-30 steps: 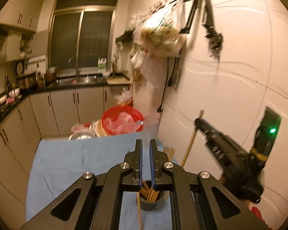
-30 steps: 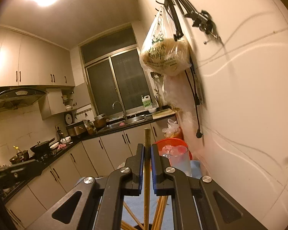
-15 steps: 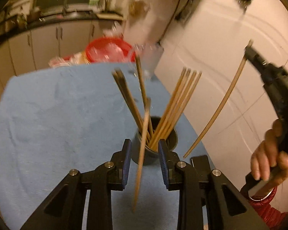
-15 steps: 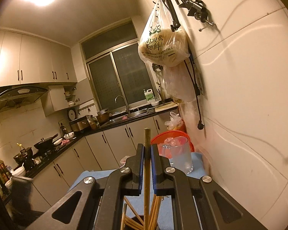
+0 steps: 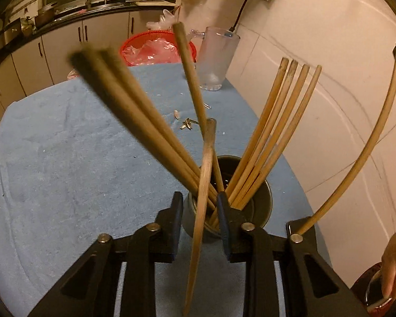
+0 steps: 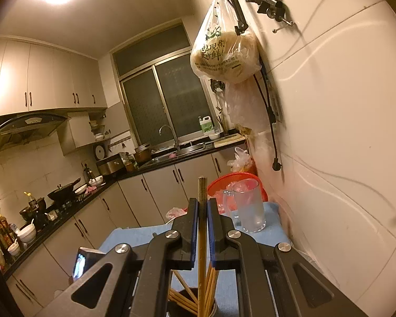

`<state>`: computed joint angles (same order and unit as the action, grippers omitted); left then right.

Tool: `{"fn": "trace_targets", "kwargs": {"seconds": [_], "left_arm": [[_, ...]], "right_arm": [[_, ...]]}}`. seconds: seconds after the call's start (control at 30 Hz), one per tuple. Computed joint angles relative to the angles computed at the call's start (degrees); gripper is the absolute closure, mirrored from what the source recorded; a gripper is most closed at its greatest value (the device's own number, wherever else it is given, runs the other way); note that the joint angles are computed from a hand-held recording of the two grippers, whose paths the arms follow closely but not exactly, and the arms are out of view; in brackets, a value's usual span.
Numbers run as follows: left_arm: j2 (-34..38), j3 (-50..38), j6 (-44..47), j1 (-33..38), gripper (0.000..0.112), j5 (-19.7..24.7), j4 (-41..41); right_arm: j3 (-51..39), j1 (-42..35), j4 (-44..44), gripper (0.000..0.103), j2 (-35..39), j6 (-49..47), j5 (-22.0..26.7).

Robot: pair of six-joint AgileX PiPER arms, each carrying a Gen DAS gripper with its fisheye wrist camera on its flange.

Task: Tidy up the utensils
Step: 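Lower both chopsticks into the black holder and open both tools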

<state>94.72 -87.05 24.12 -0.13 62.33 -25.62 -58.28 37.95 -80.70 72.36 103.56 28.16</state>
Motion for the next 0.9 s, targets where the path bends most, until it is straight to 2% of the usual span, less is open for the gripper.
{"fn": "trace_targets", "kwargs": {"seconds": [0.07, 0.3, 0.5, 0.7, 0.9], "left_arm": [[-0.16, 0.57, -1.62, -0.91, 0.1, -1.43, 1.55], [-3.95, 3.98, -1.15, -0.33, 0.104, -2.41, 1.56], [-7.23, 3.49, -1.14, -0.25, 0.104, -1.14, 0.57], [-12.33, 2.72, 1.09, 1.11, 0.105, 0.01, -2.06], [-13.44, 0.44, 1.17, 1.12, 0.106, 1.29, -2.02]], "right_arm": [[0.01, -0.32, 0.15, 0.096, 0.08, -0.14, -0.47], [0.5, -0.61, -0.32, 0.096, -0.28, 0.66, -0.78], [0.29, -1.06, -0.37, 0.096, -0.38, 1.0, -1.45], [-0.01, 0.1, -1.99, 0.096, -0.66, 2.2, -0.09], [-0.09, 0.83, -2.2, 0.096, -0.93, 2.72, 1.03]]}}
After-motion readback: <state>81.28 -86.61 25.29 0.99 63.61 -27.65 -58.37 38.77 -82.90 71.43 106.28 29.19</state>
